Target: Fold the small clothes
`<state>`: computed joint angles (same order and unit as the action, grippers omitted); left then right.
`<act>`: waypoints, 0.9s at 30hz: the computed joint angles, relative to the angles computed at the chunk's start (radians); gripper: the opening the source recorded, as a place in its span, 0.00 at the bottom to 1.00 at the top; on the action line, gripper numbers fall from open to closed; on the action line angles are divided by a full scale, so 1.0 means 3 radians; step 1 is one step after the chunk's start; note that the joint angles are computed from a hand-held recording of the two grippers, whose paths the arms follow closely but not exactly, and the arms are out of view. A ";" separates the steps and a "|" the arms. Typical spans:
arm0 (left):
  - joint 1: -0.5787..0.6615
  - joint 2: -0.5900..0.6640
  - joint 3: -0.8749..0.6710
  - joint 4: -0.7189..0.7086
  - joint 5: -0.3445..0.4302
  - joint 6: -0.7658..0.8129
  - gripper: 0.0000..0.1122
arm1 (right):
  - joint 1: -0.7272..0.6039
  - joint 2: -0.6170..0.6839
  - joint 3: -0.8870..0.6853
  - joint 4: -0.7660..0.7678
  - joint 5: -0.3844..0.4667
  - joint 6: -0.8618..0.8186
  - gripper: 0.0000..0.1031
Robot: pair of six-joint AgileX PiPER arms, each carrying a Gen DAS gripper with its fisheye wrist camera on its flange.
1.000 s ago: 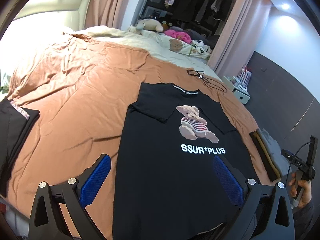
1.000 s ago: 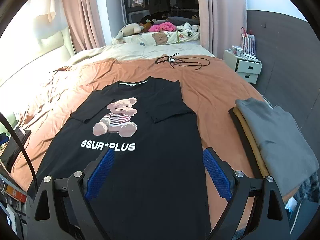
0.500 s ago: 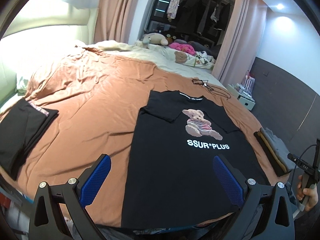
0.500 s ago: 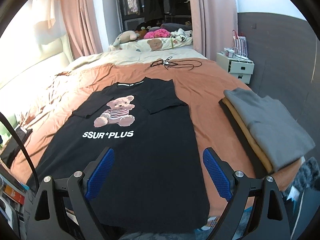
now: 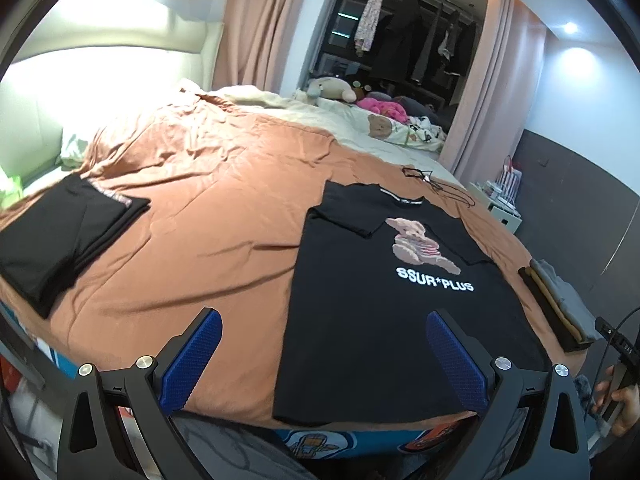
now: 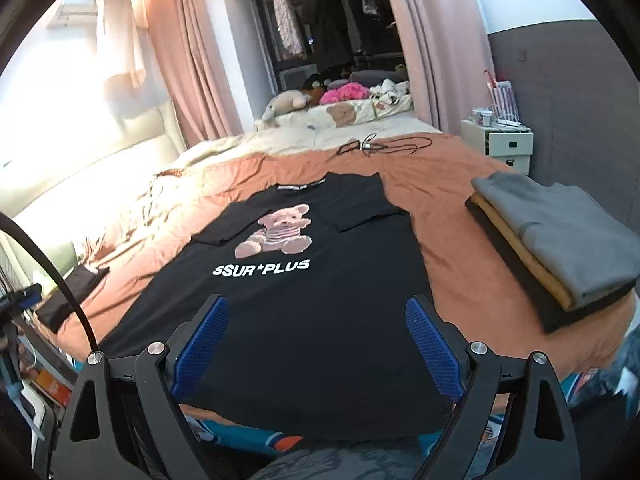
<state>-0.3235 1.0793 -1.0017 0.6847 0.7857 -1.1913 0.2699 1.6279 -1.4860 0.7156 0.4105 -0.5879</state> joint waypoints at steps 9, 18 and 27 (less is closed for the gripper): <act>0.0392 -0.0257 0.0530 -0.0428 -0.0373 0.0302 0.91 | 0.0017 0.0098 0.0172 -0.0261 -0.0026 0.0113 0.87; 0.1080 -0.0278 0.0910 -0.1717 -0.0957 0.1616 0.87 | -0.0066 0.0324 -0.0022 -0.0248 0.0199 0.0154 0.87; 0.1730 0.0031 0.1049 -0.3486 -0.1133 0.3361 0.53 | -0.0091 0.0509 -0.0224 -0.0519 0.0318 0.0548 0.87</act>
<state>0.1955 1.0886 -0.6869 -0.3610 0.4457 -0.1831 0.2426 1.7807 -1.5530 0.5600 0.5057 -0.4235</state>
